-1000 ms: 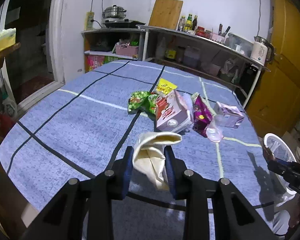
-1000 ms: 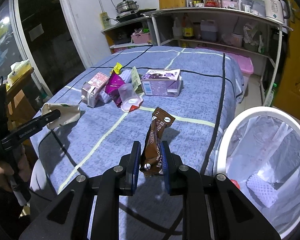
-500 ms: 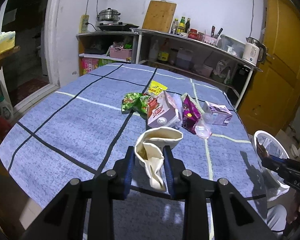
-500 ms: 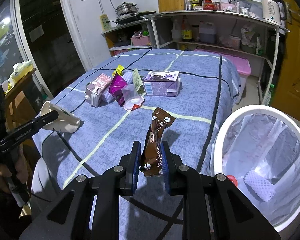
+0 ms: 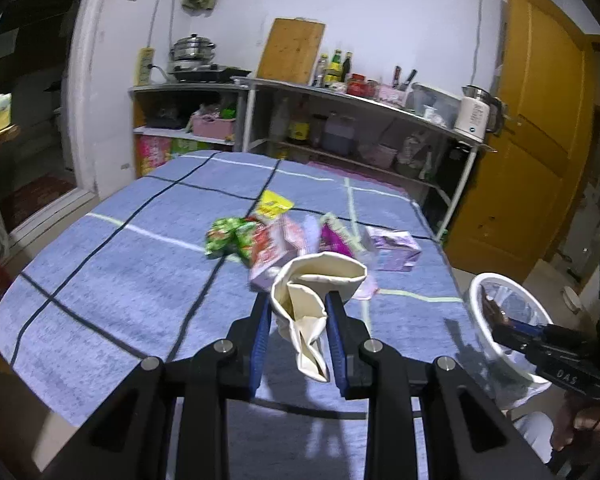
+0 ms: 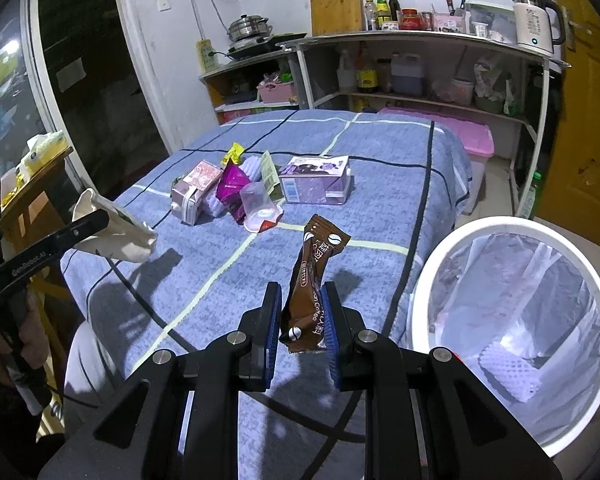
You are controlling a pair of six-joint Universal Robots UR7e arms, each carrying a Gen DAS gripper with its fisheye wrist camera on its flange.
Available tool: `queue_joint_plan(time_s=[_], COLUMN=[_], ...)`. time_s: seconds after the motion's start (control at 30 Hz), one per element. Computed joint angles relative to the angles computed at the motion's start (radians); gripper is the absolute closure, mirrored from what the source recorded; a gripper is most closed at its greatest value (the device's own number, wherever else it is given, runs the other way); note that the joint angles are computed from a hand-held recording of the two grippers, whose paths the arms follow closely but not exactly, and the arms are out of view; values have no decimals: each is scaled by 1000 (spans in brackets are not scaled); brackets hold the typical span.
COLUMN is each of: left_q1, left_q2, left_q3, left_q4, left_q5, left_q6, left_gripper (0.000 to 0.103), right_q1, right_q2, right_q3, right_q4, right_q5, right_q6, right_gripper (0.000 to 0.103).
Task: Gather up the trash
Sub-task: 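Carry the wrapper and paper bag over the bin and open both tools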
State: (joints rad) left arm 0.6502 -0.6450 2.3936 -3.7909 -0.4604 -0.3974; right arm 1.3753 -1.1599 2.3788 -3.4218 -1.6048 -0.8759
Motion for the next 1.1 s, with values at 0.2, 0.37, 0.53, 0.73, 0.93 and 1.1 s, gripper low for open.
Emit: queue_joint_plan(time_s=[0.2,0.37,0.53,0.73,0.93,1.1], left_q1=[0,2,0,3,3,5], left_q2=[29,60,85,118,156,189], left_q3=[-61,-123,-176,-256,-338,-401], left_q4=[-10,17,44,92,133,178], left_q5=[-77,-148,-210,-290,-363,-418], left_q6=[84,130,163,209,256,278], left_gripper=[74,74,74,74,74,74], right_q1=[-20,-44,-80,-126,-169,-202], right_q2=[-35,-68,-110,-155,-190,-207], right_q3=[15,22,32,36,39,37], right_q4=[-12,-21,-29,-29,-31,-27], right_q5=[8,11,14,20,24,21], right_q6=[9,15,21,31,43,53], right_gripper=[82,82,82,82,82,82])
